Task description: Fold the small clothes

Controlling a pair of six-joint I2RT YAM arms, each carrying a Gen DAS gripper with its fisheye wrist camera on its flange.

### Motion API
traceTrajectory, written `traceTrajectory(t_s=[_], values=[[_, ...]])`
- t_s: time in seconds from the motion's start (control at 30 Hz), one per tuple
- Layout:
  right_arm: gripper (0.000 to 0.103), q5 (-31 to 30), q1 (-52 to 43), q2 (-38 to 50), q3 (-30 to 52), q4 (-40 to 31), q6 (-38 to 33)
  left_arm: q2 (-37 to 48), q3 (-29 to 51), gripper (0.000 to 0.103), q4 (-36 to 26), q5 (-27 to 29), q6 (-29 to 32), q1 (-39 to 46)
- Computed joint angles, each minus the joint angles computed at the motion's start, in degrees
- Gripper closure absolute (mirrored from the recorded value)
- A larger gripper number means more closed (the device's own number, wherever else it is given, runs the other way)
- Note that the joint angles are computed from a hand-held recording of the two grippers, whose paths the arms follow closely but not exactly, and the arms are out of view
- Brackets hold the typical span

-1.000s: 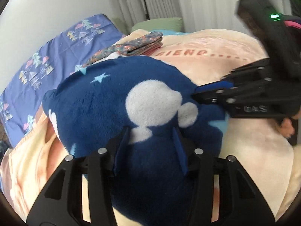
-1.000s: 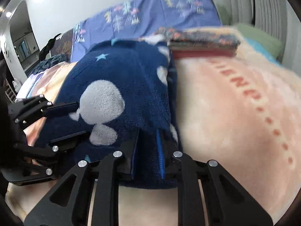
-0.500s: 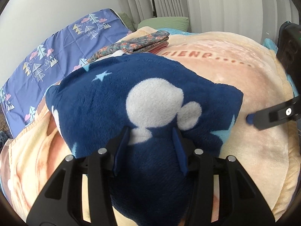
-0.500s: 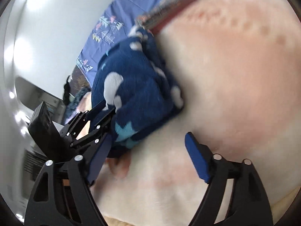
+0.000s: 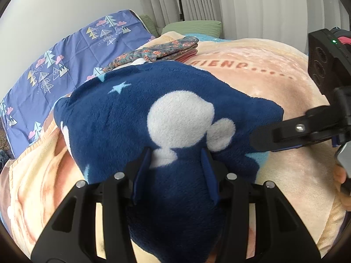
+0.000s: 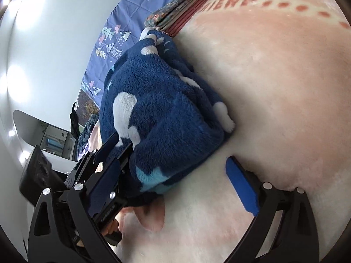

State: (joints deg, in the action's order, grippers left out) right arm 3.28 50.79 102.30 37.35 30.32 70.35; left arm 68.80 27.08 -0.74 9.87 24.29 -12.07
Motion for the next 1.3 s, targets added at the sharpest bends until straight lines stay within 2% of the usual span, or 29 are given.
traceTrajectory(t_s=[0.1,0.23,0.37,0.67,0.83,0.93,1.0,1.03,1.1,1.17,1.23,1.3], values=[[0.004,1.4,-0.9,3.1,2.7,0.1,0.9,-0.1,0.0,0.056,0.1,-0.2,-0.6,-0.2],[0.001,6.2,-1.2,6.6,4.6,3.8,4.2,-0.2,-0.1,0.056,0.1,0.7,-1.1,0.3],[0.001,9.8,0.0,7.7,8.4,-1.8,3.5,-0.1,0.1,0.056,-0.2,1.7,-1.3,1.0],[0.001,11.5,0.3,8.5,8.6,-1.4,1.9,0.1,0.4,0.055,-0.7,6.4,-0.5,4.0],[0.001,13.1,1.0,8.8,10.9,-5.7,1.6,0.5,0.8,0.055,-1.1,7.4,-0.1,4.8],[0.001,13.2,0.9,9.1,10.9,-5.2,1.8,0.3,0.8,0.055,-1.5,7.8,-0.2,5.0],[0.001,13.2,0.9,9.1,10.0,-3.5,1.7,-0.1,2.1,0.054,-4.2,10.3,-0.7,6.6],[0.001,13.1,0.8,9.0,9.2,-2.1,1.7,-0.4,3.6,0.053,-7.3,13.3,-0.8,8.3],[0.004,12.9,0.6,8.8,7.8,0.4,2.0,-0.3,7.2,0.05,-14.6,21.7,-0.1,13.2],[0.008,12.6,0.4,8.5,6.2,3.1,2.5,0.0,10.8,0.042,-20.7,28.7,1.1,18.7],[0.012,12.5,0.3,8.3,5.1,4.9,2.8,-0.9,12.2,0.04,-21.4,29.2,1.4,22.0],[0.016,12.2,0.3,8.0,4.5,6.0,3.3,0.4,13.7,0.037,-20.0,27.0,1.3,23.9]])
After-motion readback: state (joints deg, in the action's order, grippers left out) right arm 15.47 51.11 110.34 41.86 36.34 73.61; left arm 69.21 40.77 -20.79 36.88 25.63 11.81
